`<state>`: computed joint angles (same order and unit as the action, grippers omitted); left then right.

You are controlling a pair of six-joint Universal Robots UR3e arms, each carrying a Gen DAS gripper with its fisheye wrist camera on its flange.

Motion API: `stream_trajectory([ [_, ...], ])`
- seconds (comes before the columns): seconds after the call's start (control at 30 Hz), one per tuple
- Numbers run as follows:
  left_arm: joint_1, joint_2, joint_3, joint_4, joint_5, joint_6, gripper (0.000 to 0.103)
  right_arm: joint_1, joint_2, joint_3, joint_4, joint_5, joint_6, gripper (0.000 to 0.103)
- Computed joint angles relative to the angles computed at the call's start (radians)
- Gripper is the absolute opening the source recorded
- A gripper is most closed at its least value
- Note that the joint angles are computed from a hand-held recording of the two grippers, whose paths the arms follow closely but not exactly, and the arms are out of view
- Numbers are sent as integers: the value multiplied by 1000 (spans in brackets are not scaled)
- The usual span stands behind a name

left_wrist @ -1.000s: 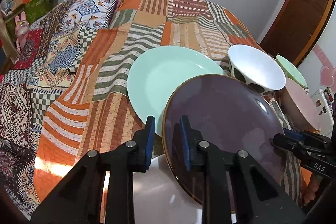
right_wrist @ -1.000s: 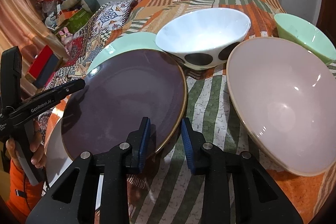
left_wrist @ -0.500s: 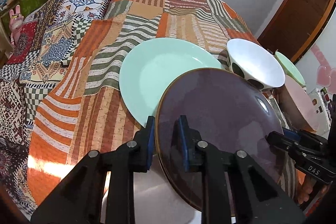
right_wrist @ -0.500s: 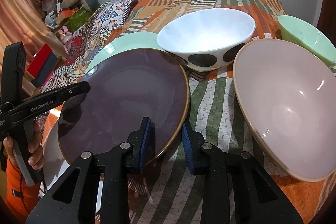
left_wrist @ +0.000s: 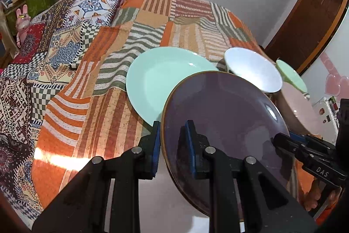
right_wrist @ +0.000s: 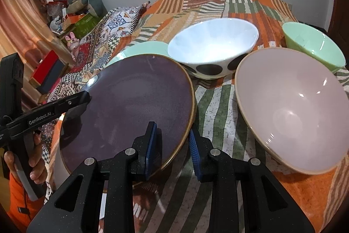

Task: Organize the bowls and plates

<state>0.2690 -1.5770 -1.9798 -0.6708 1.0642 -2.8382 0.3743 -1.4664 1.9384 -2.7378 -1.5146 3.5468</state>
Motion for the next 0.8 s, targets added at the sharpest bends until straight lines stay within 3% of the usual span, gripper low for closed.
stream_trajectory([
  [0.5, 70, 409, -88, -231, -84, 62, 21, 29, -223, 93, 7, -56, 10, 27],
  [0.8, 40, 592, -102, -366, -86, 70, 21, 14, -393, 201, 34, -69, 15, 27],
])
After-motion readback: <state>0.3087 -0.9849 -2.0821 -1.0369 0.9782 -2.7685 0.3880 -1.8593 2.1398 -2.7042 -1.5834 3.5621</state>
